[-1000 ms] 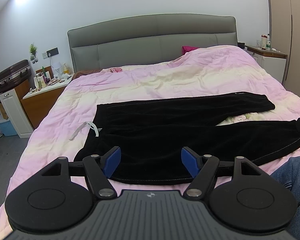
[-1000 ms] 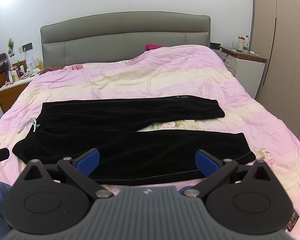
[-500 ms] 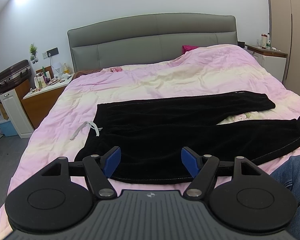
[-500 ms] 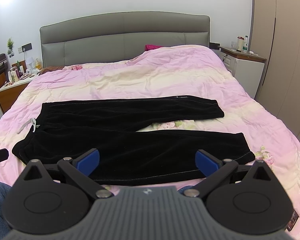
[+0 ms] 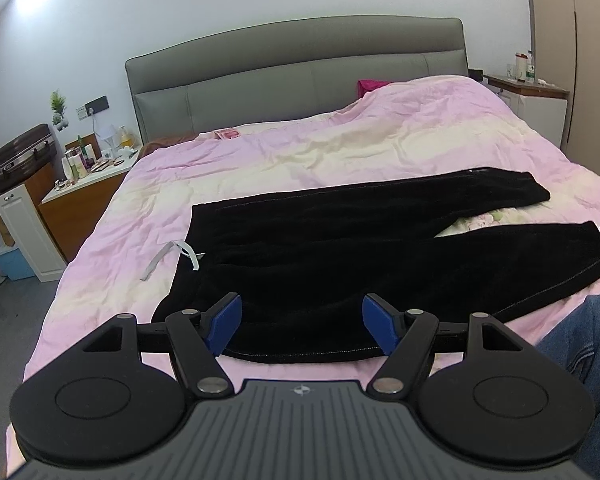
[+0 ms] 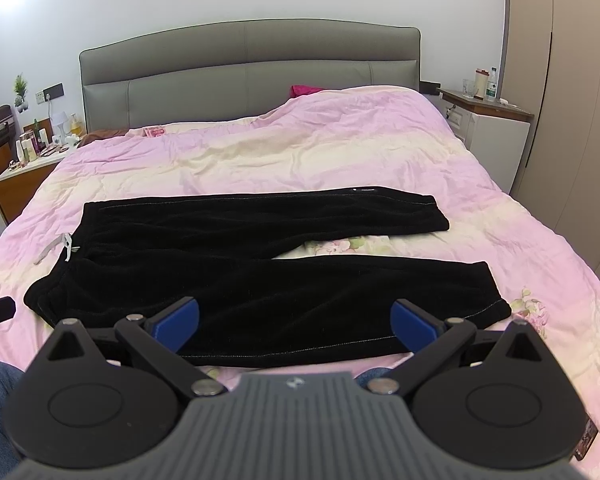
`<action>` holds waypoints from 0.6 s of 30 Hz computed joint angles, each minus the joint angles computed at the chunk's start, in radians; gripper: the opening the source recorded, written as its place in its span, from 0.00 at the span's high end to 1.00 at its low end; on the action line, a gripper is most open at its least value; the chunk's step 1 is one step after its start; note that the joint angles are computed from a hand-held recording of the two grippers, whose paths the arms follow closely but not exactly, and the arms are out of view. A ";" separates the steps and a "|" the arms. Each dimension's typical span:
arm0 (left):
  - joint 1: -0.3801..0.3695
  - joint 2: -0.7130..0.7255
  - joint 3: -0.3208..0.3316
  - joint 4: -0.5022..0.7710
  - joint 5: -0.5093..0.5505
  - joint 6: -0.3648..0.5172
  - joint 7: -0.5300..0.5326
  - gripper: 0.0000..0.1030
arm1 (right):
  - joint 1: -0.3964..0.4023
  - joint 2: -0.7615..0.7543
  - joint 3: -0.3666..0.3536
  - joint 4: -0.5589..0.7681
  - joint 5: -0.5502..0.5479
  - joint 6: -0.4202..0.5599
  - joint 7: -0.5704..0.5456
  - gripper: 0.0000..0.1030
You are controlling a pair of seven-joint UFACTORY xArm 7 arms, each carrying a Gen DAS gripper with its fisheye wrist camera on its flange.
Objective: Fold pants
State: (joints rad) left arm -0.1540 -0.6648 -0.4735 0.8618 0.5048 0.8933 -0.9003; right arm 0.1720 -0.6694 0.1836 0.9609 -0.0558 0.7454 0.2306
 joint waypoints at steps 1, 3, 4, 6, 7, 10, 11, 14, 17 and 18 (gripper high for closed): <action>-0.010 0.001 0.017 -0.005 -0.002 -0.003 0.029 0.21 | 0.011 0.003 -0.013 -0.002 0.009 -0.006 -0.015 0.05; -0.027 -0.004 0.054 -0.021 -0.009 -0.009 0.096 0.22 | 0.037 0.003 -0.052 -0.021 0.038 -0.040 -0.060 0.05; -0.035 -0.005 0.073 -0.027 -0.016 -0.009 0.133 0.24 | 0.046 0.001 -0.071 -0.032 0.052 -0.064 -0.084 0.05; -0.045 -0.013 0.108 -0.044 -0.029 -0.020 0.204 0.26 | 0.066 0.003 -0.118 -0.049 0.082 -0.105 -0.151 0.05; -0.046 -0.014 0.124 -0.050 -0.036 -0.023 0.241 0.28 | 0.073 0.008 -0.139 -0.049 0.096 -0.116 -0.187 0.05; -0.049 -0.007 0.169 -0.060 -0.054 -0.036 0.368 0.30 | 0.071 0.044 -0.185 -0.019 0.112 -0.109 -0.303 0.07; -0.048 -0.001 0.181 -0.062 -0.054 -0.044 0.417 0.30 | 0.073 0.061 -0.204 -0.002 0.118 -0.102 -0.355 0.12; -0.053 0.023 0.215 -0.067 -0.053 -0.059 0.592 0.30 | 0.072 0.118 -0.248 0.054 0.145 -0.061 -0.502 0.21; -0.063 0.053 0.255 -0.087 -0.060 -0.084 0.783 0.30 | 0.063 0.210 -0.292 0.147 0.178 0.022 -0.640 0.30; -0.058 0.068 0.262 -0.094 -0.058 -0.097 0.835 0.29 | 0.059 0.239 -0.305 0.174 0.190 0.044 -0.686 0.32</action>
State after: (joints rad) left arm -0.2123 -0.5968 -0.2119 0.7676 0.4469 0.7962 -0.0657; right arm 0.2306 -0.4306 -0.1219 1.1352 0.1342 0.7897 -0.4553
